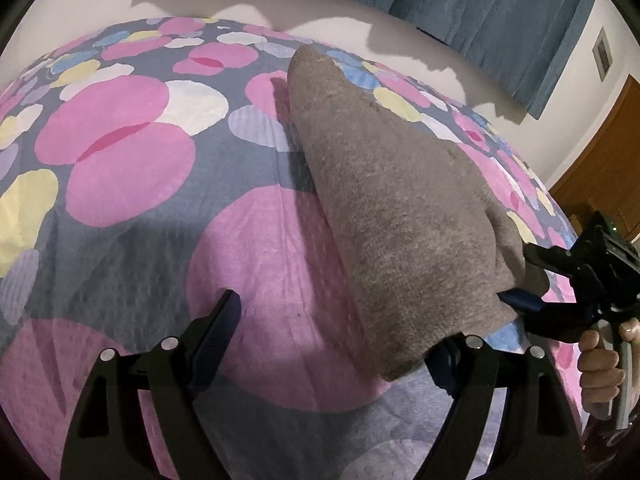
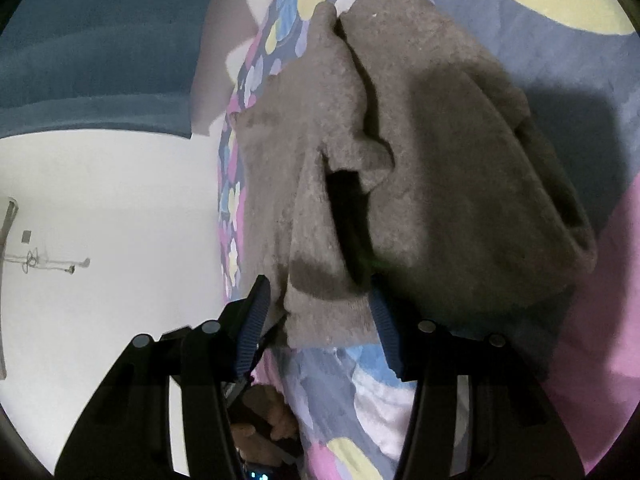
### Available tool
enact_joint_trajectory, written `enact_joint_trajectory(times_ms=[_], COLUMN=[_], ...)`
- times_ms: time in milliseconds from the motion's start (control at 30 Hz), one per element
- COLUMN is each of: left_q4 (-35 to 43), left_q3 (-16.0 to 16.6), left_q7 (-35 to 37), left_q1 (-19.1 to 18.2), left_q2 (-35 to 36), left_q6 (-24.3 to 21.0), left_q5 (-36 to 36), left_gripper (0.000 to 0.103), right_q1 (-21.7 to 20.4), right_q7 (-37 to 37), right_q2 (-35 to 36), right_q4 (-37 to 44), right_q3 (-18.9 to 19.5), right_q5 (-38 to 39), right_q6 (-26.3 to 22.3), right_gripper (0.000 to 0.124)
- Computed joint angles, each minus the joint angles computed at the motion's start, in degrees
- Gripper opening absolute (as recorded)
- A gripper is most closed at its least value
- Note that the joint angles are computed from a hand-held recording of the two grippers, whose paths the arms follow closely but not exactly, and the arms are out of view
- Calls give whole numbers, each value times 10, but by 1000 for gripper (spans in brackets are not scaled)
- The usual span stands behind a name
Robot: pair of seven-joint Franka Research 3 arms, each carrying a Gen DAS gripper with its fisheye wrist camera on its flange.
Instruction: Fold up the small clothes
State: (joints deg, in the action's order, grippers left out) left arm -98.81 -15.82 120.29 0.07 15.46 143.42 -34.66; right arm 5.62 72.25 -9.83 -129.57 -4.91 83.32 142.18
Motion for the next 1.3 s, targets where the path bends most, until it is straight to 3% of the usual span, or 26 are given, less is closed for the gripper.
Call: enact_joint_trajectory(times_ms=[133,200,267,467,600,700,833,1033,1100,1300], left_q4=[-1,-2,-3,-8,-7,-7,-12,-21,-22,-22], left_q3=[-1,-1,0,2,4,9,9,6,5,4], left_q7=[6,7,9,23,32,21,10,6,6,4], left_q1=[3,2,1,3,1,-11,-15,-16,-15,-15], left_q2=[-1,-1,-4,-15,-15,-11,-11,-14,-15,-15], left_q6=[0,1,-2,-14,-27,-19,-5,10,10,11], left_q5=[-8,-6,-3,-12,-18,13,31,44,44,46], left_gripper=[82,82,82,82,82,82,82,82,82,83], right_q1=[3,4,4,5,-2,-6,-7,-28,-29,-50], right_q7=[12,21,15,-26,-16,2,-29,0,-2,-8], right_q2=[17,26,20,-28,-58,-50,-29,-51,-39,91], right_q4=[15,28,35,25,-17,-38,-35,-11,6,130], right_q3=[9,12,14,2,-13,-24,-31,-25,-31,-32], right_q5=[-17,-42,-63,-90,-127,-154,-135,-227,-226,-215], right_q6=[29,34,48,82,87,62,33,18,17,-14], right_gripper=[28,8,7,6,5,5,6,24,33,33])
